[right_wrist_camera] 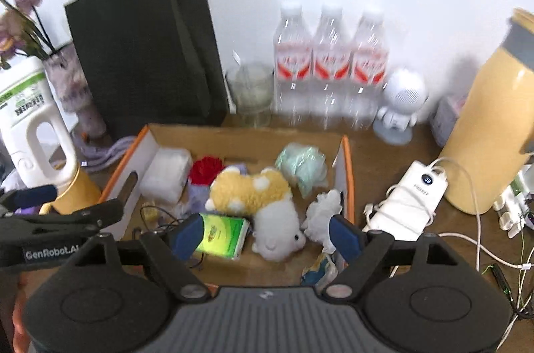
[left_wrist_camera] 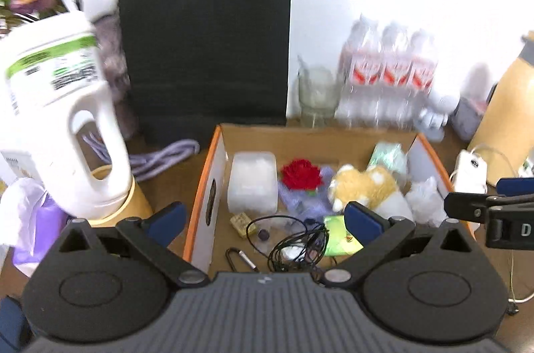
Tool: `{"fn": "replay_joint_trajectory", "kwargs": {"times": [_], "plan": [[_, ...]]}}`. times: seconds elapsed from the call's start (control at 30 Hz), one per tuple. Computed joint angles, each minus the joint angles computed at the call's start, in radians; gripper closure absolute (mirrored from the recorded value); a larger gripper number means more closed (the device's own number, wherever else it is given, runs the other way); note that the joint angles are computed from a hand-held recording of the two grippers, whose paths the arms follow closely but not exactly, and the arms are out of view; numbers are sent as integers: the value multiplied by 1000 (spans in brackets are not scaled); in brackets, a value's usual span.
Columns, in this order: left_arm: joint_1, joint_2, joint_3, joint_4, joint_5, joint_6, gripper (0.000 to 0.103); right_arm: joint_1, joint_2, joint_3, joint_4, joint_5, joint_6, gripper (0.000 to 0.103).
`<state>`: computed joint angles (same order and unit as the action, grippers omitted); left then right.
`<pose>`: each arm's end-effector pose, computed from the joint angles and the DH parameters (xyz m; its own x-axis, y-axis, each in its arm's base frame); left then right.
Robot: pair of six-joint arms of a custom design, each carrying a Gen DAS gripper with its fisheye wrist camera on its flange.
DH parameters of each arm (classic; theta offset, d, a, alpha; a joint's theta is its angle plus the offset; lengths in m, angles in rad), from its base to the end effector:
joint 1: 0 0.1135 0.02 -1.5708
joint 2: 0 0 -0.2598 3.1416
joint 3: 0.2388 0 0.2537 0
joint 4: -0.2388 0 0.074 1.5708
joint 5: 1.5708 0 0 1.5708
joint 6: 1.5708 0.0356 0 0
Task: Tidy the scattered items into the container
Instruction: 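Withdraw both open tools from the box toward the white round disc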
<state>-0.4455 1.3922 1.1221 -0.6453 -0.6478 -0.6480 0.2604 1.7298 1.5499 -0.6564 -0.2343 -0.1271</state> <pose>0.2708 -0.1055 0.2801 -0.5775 -0.2576 -0.7747 -0.4225 0.9063 0.0136 0.3720 0.1077 0.3043 -0.6606 -0.3036 -0.6866 -0.4884 0.8684 0.0860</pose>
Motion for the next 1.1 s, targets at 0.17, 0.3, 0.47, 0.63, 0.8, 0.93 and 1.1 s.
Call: {"fn": "replay_joint_trajectory", "kwargs": {"times": [0.17,0.3,0.47,0.63,0.8,0.93,1.1], "plan": [[-193,-99,-257,169,-230,-106,0,-30,-258,-514,414,-75,27,21],[-364,-124,-352,124,-356,-250,0,-56,-394,-772,584,-98,24,21],[-602,-62,-381,-144,-463,-636,0,-142,-580,-1029,649,-181,-3,20],[-920,147,-314,-642,-424,-1371,0,-309,-933,-1243,435,-313,-144,19],[-1104,259,-270,-738,-324,-1571,0,-592,-1207,-1302,48,-571,-413,17],[-1108,285,-259,-707,-319,-1519,0,-560,-1297,-1326,32,-522,-394,17],[-1073,246,-302,-628,-327,-1457,0,-480,-1205,-1333,153,-476,-318,17]]}}
